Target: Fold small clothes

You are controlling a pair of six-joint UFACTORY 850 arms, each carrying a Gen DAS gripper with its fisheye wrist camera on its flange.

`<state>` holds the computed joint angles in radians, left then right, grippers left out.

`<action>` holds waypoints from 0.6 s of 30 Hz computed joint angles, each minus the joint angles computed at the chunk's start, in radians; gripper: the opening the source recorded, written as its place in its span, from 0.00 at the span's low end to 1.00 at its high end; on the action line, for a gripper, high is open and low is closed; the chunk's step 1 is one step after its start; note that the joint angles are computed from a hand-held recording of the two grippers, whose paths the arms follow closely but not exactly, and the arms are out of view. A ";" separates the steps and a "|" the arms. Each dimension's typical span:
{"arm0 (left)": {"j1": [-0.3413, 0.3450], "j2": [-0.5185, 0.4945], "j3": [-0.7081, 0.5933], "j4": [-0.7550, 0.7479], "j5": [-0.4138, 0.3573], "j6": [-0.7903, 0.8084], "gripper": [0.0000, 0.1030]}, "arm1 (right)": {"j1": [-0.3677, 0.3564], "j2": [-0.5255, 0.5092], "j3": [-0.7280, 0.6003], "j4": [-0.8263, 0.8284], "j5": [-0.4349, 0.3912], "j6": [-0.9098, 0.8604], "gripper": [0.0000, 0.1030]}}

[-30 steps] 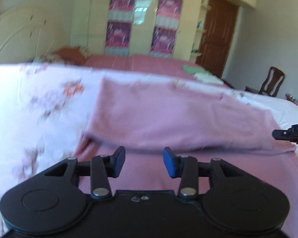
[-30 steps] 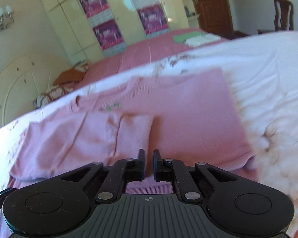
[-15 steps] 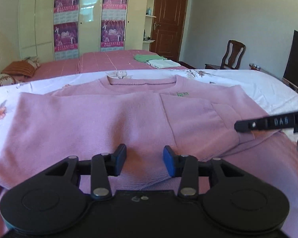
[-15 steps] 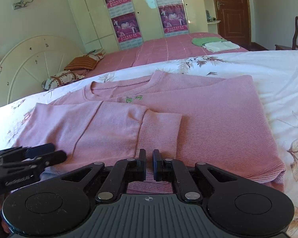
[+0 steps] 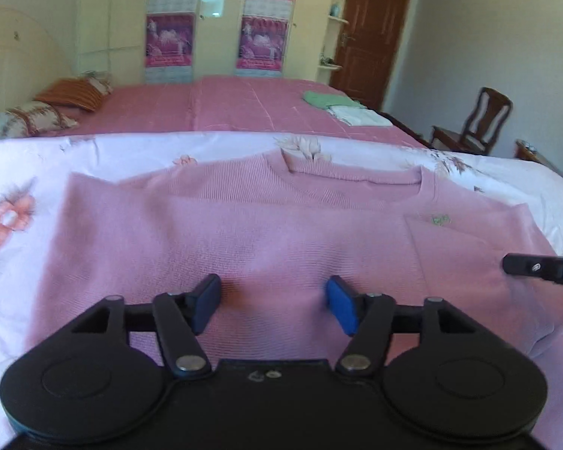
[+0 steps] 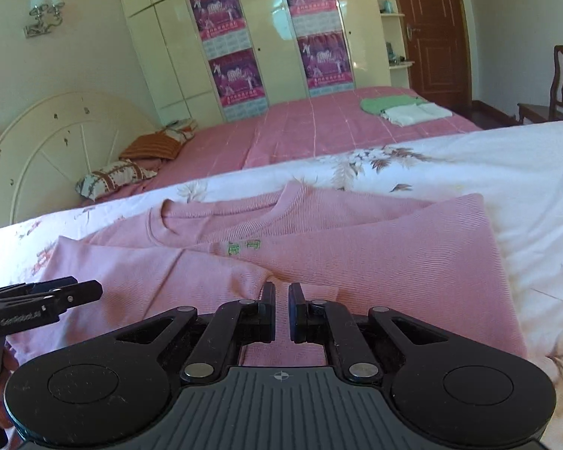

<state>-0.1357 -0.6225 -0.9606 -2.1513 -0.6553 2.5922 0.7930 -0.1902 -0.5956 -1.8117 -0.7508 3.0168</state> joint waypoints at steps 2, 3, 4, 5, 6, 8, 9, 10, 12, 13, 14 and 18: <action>0.009 0.010 -0.001 -0.015 -0.010 0.021 0.63 | -0.034 -0.034 -0.024 0.003 0.062 -0.038 0.06; 0.015 0.019 0.010 -0.086 -0.042 0.094 0.62 | -0.030 -0.034 -0.025 0.006 0.050 -0.044 0.06; 0.020 0.017 0.003 -0.129 -0.058 0.143 0.62 | -0.028 -0.025 -0.025 0.019 0.050 -0.059 0.06; 0.023 0.006 -0.020 -0.142 -0.044 0.150 0.62 | -0.020 -0.019 -0.020 0.012 0.032 -0.053 0.06; 0.026 -0.012 -0.061 -0.133 -0.004 0.115 0.62 | -0.013 -0.016 -0.016 0.002 0.010 -0.047 0.06; 0.028 -0.047 -0.130 -0.149 0.081 0.109 0.62 | -0.018 -0.020 -0.021 -0.014 0.005 -0.051 0.06; 0.025 -0.068 -0.168 -0.139 0.149 0.099 0.61 | -0.027 -0.025 -0.024 -0.031 0.017 -0.045 0.06; 0.031 -0.098 -0.201 -0.088 0.176 0.055 0.62 | -0.038 -0.033 -0.030 -0.043 0.034 -0.045 0.06; 0.037 -0.097 -0.197 -0.081 0.162 0.063 0.62 | -0.053 -0.062 -0.050 -0.038 0.063 -0.088 0.07; 0.029 -0.086 -0.182 -0.129 0.172 0.130 0.62 | -0.050 -0.072 -0.049 -0.048 0.043 -0.080 0.07; 0.023 -0.077 -0.168 -0.179 0.172 0.188 0.62 | -0.051 -0.074 -0.048 -0.052 0.040 -0.075 0.07; 0.026 -0.060 -0.137 -0.223 0.156 0.216 0.62 | -0.053 -0.073 -0.051 -0.044 0.047 -0.080 0.07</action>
